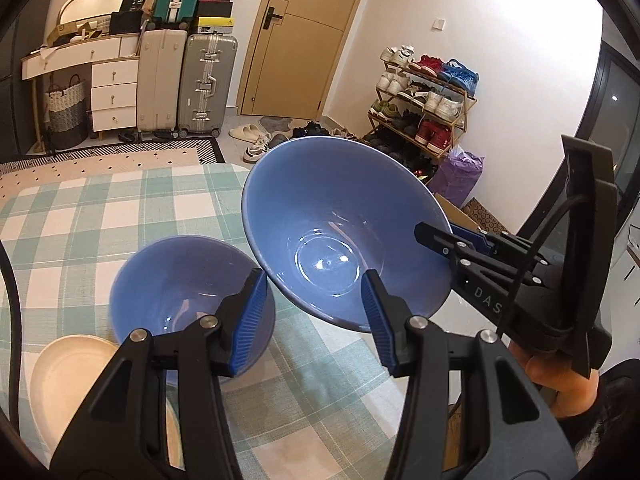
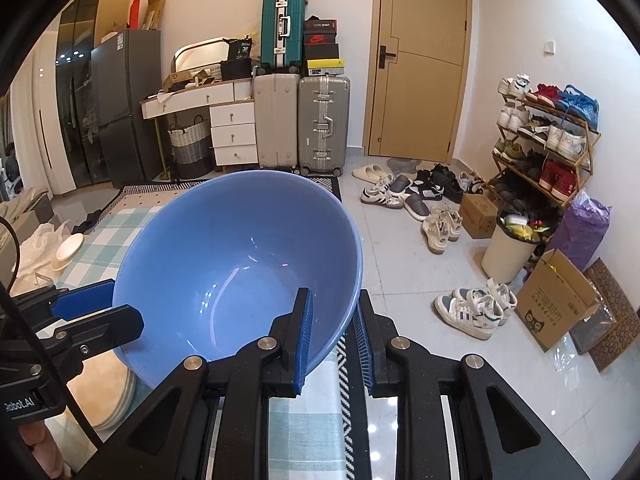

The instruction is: Organize plates and bowls

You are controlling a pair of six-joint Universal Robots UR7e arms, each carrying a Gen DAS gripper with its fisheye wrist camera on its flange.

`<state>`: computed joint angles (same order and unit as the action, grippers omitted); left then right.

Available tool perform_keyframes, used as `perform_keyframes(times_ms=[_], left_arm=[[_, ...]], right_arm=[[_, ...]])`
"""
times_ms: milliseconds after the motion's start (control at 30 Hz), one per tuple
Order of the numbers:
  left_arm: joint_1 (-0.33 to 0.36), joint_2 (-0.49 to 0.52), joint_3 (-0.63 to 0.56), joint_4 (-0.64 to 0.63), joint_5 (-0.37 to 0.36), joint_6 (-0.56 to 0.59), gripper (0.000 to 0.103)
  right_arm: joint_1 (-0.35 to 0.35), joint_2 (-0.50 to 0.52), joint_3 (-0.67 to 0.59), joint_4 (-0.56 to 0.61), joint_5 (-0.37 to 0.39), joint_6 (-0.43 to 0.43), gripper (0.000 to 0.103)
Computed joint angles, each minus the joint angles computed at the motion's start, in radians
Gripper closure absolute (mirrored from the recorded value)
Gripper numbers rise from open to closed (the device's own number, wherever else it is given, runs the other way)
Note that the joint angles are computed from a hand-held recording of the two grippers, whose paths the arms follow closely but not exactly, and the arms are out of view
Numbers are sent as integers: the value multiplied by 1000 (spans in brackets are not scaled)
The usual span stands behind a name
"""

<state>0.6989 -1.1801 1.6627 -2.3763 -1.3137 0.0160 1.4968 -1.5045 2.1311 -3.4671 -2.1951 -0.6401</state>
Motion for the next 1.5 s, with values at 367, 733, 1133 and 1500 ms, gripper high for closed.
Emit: perform_keyframes(times_ms=[367, 733, 1133, 1500], left_arm=[[35, -75, -47, 74, 25, 23, 57], [91, -104, -90, 133, 74, 71, 57], [145, -106, -84, 145, 89, 122, 57], [168, -57, -62, 104, 108, 139, 57]], right_arm=[[94, 108, -40, -20, -51, 10, 82], [129, 222, -82, -34, -36, 43, 81], [130, 295, -95, -65, -32, 54, 81], [99, 325, -102, -56, -22, 69, 81]])
